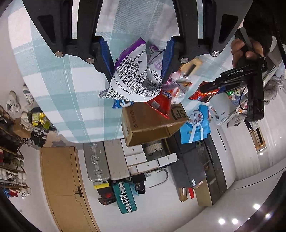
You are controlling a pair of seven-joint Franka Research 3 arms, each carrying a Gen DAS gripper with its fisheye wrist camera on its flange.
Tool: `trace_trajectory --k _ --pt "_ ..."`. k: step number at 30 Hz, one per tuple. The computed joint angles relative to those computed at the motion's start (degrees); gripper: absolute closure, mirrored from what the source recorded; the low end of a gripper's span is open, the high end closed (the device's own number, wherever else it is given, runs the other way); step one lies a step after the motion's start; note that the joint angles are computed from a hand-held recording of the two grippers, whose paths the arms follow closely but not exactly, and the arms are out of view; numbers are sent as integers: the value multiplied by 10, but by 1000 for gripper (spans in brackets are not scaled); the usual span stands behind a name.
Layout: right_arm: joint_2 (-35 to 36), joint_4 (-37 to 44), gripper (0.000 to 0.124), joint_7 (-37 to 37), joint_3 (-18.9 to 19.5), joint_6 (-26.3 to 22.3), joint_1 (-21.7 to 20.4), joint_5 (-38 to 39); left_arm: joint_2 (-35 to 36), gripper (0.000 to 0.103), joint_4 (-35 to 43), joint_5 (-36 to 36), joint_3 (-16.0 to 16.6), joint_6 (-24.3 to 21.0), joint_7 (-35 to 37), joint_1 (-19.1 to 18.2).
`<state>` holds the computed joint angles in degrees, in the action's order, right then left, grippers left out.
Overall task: Organize snacks
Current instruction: 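Lift both held packs and carry them over the open cardboard box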
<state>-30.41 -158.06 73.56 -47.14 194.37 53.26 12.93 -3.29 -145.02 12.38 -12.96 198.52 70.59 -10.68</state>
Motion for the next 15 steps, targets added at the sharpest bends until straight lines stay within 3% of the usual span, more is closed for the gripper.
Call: trace_trajectory --k 8,12,15 --pt "9 43 74 -3 -20 -1 47 -7 -24 60 5 -137 -60 22 114 27" --pt "18 70 74 -10 -45 -8 81 -2 -28 60 19 -202 -79 31 166 33" --pt "26 90 74 -16 -62 -9 106 4 -35 60 28 -212 -78 31 182 31"
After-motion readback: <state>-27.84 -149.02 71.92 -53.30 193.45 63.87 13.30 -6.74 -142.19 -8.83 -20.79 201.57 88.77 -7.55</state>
